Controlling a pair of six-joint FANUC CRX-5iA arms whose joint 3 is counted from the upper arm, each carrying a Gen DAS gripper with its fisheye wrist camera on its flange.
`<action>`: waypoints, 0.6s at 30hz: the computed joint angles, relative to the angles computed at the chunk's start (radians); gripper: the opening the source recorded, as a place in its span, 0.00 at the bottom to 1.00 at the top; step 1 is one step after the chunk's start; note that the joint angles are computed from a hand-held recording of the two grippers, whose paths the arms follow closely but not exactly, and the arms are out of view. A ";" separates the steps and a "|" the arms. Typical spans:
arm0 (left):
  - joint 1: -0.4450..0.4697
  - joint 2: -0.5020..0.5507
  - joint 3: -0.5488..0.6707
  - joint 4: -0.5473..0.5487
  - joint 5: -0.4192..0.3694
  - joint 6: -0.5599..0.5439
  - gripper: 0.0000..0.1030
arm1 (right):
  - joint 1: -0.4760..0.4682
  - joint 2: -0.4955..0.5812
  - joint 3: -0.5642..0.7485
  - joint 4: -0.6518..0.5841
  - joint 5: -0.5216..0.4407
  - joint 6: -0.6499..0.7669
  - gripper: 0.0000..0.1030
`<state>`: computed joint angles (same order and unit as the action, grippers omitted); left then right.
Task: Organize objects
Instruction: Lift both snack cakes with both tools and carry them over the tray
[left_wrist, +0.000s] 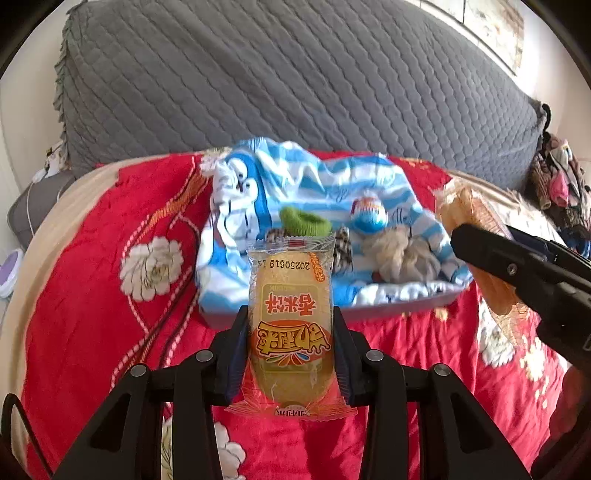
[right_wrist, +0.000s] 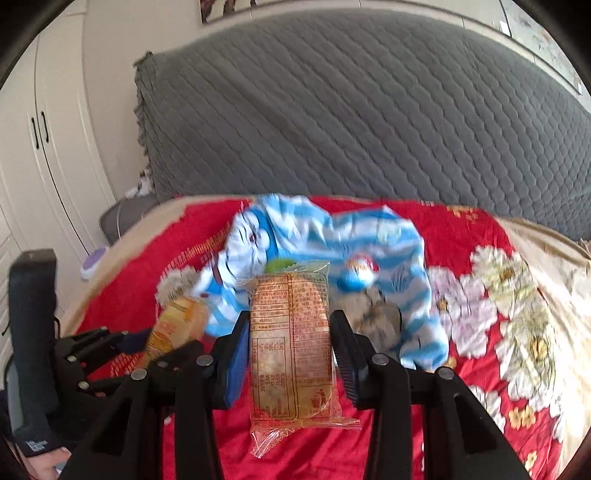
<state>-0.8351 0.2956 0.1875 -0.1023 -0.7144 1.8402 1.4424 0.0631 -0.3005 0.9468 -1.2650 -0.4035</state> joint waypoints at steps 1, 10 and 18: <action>-0.001 0.003 0.009 -0.006 0.000 0.004 0.40 | -0.004 -0.001 0.001 0.016 0.000 -0.004 0.41; 0.008 0.056 0.090 -0.015 0.000 0.016 0.40 | -0.044 0.001 0.000 0.106 0.013 -0.006 0.41; 0.013 0.120 0.154 -0.027 -0.008 0.026 0.40 | -0.099 -0.014 -0.037 0.124 0.039 -0.028 0.41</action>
